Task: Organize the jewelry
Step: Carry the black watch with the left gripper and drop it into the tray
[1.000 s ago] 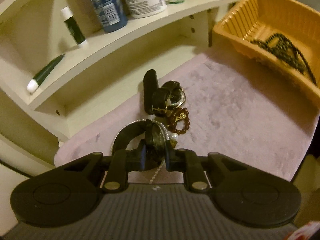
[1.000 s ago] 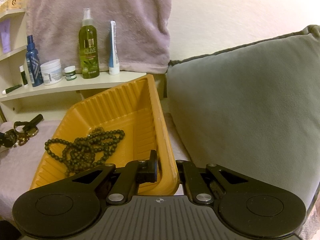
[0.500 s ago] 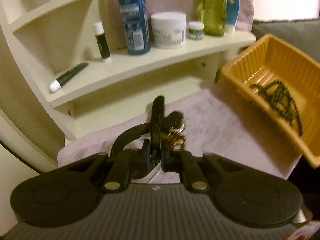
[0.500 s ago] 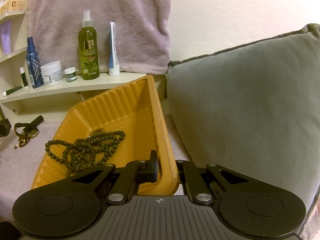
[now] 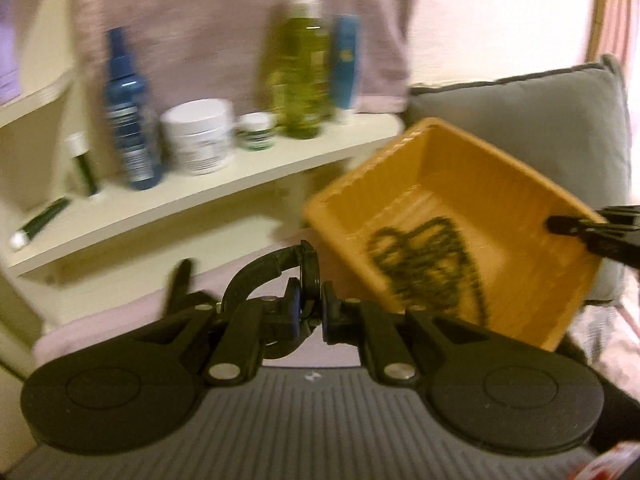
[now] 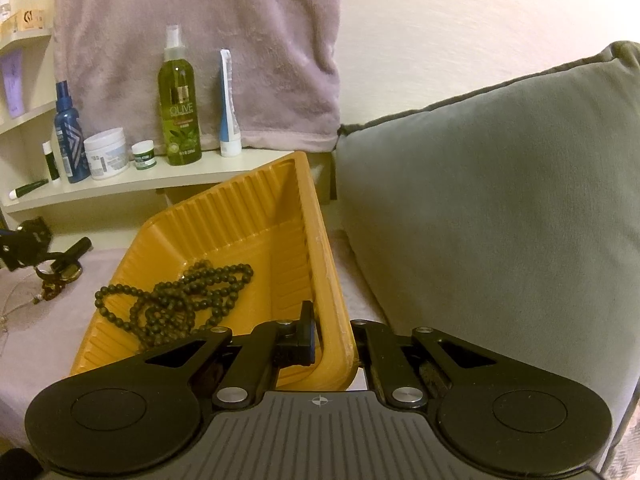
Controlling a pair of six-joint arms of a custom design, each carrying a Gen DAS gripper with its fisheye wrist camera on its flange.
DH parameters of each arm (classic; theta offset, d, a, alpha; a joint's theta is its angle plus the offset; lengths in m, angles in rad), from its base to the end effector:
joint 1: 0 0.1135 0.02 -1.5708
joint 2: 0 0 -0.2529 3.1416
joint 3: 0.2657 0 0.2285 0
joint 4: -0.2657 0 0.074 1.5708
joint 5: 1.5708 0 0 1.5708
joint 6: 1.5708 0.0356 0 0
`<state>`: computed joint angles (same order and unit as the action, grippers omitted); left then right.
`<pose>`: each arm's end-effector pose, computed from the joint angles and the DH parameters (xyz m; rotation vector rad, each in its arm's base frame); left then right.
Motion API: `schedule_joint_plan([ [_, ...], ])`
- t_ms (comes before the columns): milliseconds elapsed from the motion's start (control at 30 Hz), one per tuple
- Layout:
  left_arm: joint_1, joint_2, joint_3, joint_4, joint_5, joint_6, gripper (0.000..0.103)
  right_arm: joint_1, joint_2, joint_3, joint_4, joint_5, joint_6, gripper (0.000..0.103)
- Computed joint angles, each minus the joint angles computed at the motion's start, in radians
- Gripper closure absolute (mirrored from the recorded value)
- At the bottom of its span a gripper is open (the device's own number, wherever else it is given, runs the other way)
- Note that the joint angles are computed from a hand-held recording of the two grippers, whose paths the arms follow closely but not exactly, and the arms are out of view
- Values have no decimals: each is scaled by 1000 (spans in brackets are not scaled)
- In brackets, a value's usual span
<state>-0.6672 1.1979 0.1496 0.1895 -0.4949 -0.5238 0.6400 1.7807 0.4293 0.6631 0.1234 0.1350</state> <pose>0.1351 -0.0849 0.1082 -0.0505 2.2994 0.0013 0.2141 0.1540 0.0893 -0.5022 2.2112 0.2749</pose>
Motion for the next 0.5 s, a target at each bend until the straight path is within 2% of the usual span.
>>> schedule_joint_plan([
  [133, -69, 197, 65, 141, -2, -38, 95, -4, 0, 1, -4, -8, -1, 98],
  [267, -108, 357, 144, 223, 20, -42, 95, -7, 0, 0, -2, -13, -1, 98],
  [500, -162, 517, 251, 265, 34, -49, 94, -7, 1, -2, 4, -20, 2, 98],
])
